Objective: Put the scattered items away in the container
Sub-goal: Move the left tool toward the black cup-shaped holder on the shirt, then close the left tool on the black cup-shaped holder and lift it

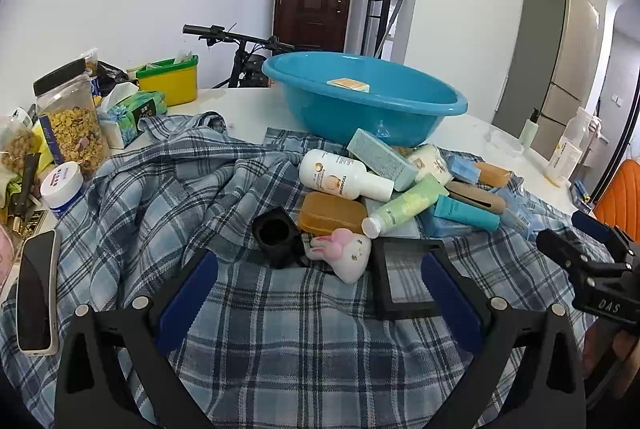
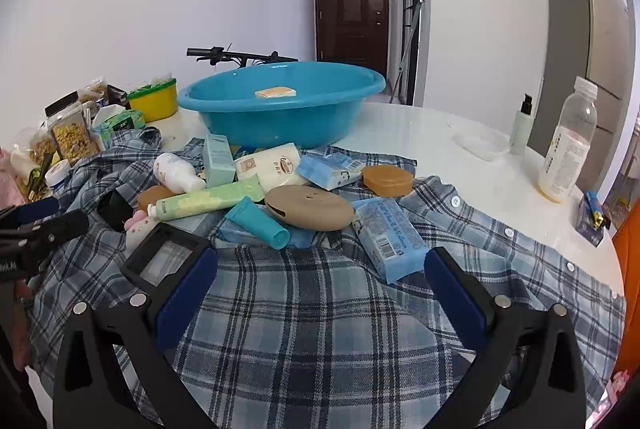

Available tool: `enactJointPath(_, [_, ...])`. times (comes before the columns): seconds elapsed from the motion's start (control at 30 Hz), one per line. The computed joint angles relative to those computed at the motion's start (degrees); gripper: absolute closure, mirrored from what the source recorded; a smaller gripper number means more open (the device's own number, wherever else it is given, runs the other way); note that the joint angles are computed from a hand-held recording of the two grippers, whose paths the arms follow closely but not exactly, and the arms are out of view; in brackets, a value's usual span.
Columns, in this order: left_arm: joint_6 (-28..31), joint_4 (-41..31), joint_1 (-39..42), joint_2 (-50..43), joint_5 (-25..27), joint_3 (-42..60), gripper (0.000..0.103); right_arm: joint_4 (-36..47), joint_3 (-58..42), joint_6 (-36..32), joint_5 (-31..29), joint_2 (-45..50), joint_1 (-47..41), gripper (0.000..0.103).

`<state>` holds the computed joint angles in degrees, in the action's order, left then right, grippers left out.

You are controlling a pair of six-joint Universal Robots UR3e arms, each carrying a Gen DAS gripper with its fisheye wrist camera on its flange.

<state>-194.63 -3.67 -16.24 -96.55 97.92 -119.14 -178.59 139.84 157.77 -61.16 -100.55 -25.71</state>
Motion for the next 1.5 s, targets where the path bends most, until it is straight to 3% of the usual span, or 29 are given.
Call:
enactJointPath(0.53, [0.17, -4.46, 6.32, -5.39, -6.65, 5.31, 0.001, 2.73, -0.73, -2.74, 0.90, 0.44, 0.38, 0.000])
enactJointPath(0.57, [-0.07, -3.90, 6.94, -5.57, -7.28, 4.96, 0.003, 2.20, -0.60, -2.93, 0.39, 0.71, 0.66, 0.000])
enactJointPath(0.73, [-0.02, -5.89, 8.18, -7.83, -7.87, 6.77, 0.035, 0.85, -0.80, -4.23, -2.35, 2.53, 2.88, 0.000])
enactJointPath(0.87, [-0.18, -6.78, 8.55, -9.75, -8.41, 8.13, 0.039, 0.94, -1.19, -5.36, -1.39, 4.00, 3.19, 0.000])
enactJointPath(1.07, [-0.76, -7.51, 8.63, -12.05, -7.63, 9.95, 0.063, 1.24, -1.18, -5.12, -0.74, 4.00, 2.83, 0.000])
enactJointPath(1.13, [-0.82, -7.74, 7.98, -12.68, -6.18, 10.56, 0.065, 1.14, -1.17, -4.92, -0.88, 4.00, 2.84, 0.000])
enactJointPath(1.5, [0.39, 5.88, 3.92, -10.35, 1.76, 4.88, 0.066, 0.95, -2.81, -2.17, -2.58, 4.81, 4.80, 0.000])
